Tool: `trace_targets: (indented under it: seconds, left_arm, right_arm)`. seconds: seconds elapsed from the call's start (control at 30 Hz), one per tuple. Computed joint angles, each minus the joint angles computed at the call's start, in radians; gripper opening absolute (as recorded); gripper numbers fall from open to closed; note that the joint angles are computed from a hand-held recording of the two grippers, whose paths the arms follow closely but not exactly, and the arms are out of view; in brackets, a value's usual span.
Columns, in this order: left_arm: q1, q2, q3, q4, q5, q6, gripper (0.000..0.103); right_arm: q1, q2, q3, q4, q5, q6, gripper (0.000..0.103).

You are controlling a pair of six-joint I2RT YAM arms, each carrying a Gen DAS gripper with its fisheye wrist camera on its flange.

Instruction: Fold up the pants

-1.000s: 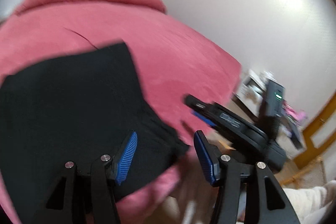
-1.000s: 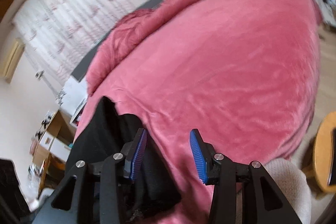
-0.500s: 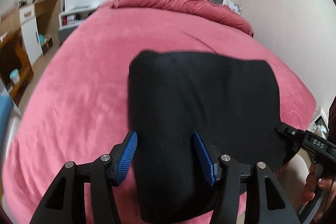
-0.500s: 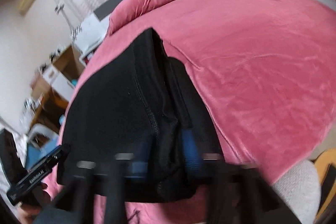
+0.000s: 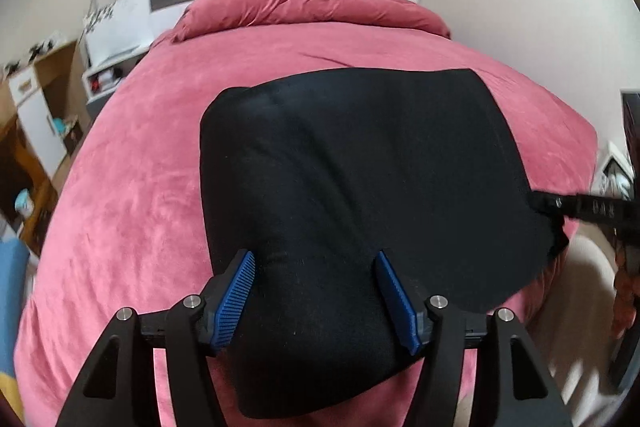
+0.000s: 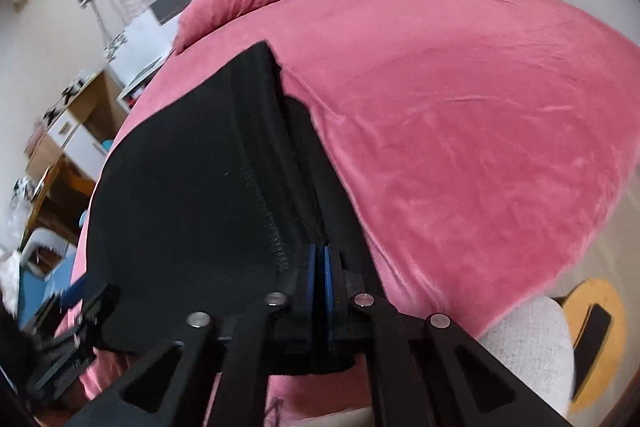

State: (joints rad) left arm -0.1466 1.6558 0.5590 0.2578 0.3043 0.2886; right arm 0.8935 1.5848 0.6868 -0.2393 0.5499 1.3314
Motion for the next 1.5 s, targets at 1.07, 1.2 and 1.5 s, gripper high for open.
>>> trace_targets:
  seconds: [1.07, 1.2, 1.5]
  left_arm:
    - [-0.072, 0.529, 0.794, -0.358, -0.063, -0.033, 0.065]
    - [-0.076, 0.455, 0.712, -0.323, -0.102, -0.042, 0.064]
    - [-0.032, 0.291, 0.549, -0.338, -0.071, -0.154, 0.065]
  right_arm:
    - [-0.292, 0.338, 0.26, 0.302, -0.098, -0.501, 0.0]
    - [-0.299, 0.284, 0.198, 0.345, -0.116, -0.499, 0.0]
    - [-0.143, 0.157, 0.169, 0.196, 0.022, -0.417, 0.034]
